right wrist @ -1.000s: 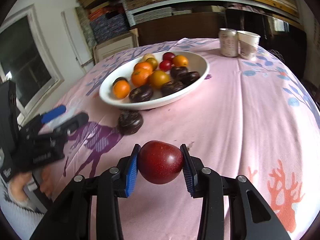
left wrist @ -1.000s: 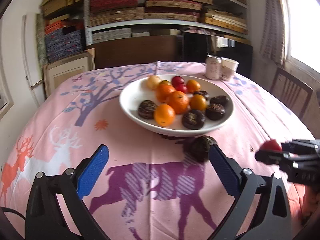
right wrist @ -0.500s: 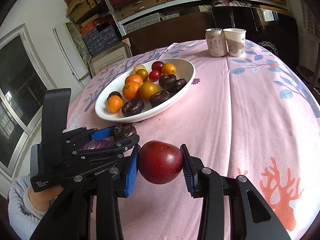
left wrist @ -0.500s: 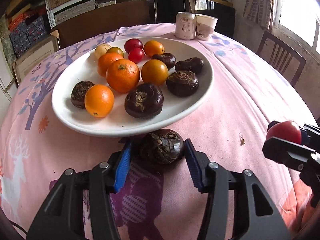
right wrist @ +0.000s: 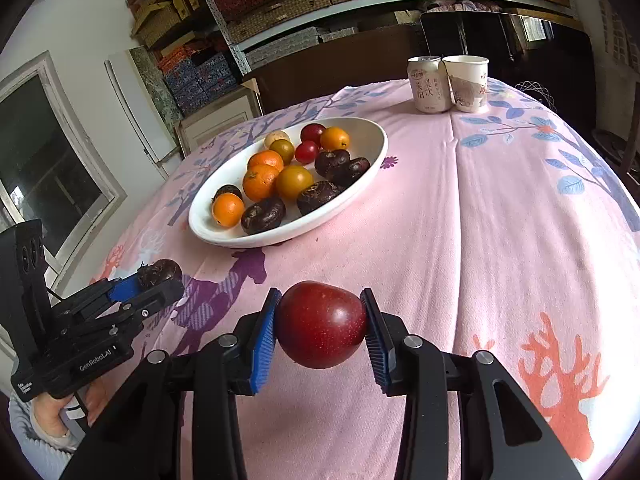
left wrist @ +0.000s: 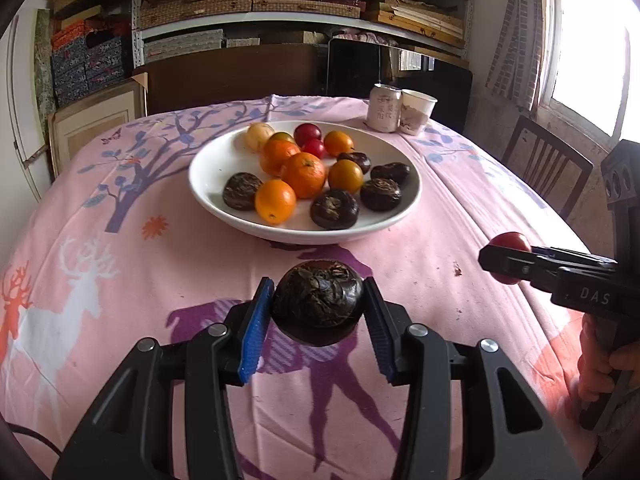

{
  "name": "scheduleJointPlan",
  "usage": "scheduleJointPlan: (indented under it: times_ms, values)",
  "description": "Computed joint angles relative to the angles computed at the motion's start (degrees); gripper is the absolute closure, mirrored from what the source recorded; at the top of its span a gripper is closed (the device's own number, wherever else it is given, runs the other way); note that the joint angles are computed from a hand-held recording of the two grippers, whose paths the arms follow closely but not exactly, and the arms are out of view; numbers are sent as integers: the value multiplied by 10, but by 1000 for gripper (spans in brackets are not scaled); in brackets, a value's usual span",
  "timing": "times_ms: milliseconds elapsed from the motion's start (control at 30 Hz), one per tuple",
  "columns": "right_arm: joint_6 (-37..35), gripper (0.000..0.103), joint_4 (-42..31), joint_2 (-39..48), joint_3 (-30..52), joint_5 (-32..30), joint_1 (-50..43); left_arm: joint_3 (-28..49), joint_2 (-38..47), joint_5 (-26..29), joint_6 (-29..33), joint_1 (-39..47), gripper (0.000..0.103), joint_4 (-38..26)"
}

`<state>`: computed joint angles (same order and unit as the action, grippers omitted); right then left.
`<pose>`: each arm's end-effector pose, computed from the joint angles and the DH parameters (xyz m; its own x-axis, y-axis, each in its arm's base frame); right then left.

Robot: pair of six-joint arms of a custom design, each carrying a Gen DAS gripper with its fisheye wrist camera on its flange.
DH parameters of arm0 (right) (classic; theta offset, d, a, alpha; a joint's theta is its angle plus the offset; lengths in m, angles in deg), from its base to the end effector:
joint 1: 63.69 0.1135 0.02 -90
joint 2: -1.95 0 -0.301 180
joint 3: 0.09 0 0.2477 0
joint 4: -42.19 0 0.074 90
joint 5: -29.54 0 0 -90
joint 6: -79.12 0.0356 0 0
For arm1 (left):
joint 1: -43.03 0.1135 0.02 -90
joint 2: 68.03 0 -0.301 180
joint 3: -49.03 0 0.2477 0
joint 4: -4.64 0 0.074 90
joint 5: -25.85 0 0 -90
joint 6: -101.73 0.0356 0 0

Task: Organize fruits
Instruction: 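Lower the red fruit and dark brown fruit onto the plate and open both tools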

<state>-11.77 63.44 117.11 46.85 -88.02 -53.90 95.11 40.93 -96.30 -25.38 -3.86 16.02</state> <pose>0.3046 0.0693 0.0788 -0.7131 -0.1370 -0.6876 -0.4730 0.8179 0.3276 0.2158 -0.2028 0.0962 -0.6629 -0.0394 -0.7477 -0.0103 0.9990 -0.0435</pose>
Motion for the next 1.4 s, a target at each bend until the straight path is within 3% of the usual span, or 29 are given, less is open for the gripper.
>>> scheduleJointPlan:
  times_ms: [133, 267, 600, 700, 733, 800, 900, 967, 1000, 1133, 1233, 1400]
  values:
    - [0, 62, -64, -38, 39, -16, 3, 17, -44, -14, 50, 50, 59, -48]
    - [8, 63, -117, -60, 116, 31, 33, 56, -56, 21, 96, 125, 59, -56]
    - [66, 63, -247, 126, 396, 67, 87, 198, 69, 101, 140, 241, 59, -68]
    - [64, 59, -268, 159, 439, 69, 95, 208, 91, 111, 140, 249, 56, -53]
    - [65, 47, -257, 161, 435, 62, 92, 207, 94, 109, 143, 248, 46, -50]
    - [76, 39, -221, 151, 411, 70, 89, 196, 90, 94, 145, 242, 36, -37]
    - [81, 39, -198, 125, 378, 58, 81, 173, 69, 79, 140, 232, 32, -25]
    - [90, 37, -179, 103, 347, 46, 73, 146, 52, 58, 128, 218, 13, -10]
    - [90, 34, -169, 91, 328, 44, 69, 129, 45, 41, 122, 209, 10, 4]
    - [83, 25, -102, 43, 227, 41, 51, 69, 25, 0, 78, 164, 8, 31]
    - [89, 24, -29, 27, 139, 31, 31, 30, 20, -43, 39, 114, 6, 44]
    - [67, 18, 66, 3, 19, 49, 23, 30, 17, -151, -53, 19, 5, -36]
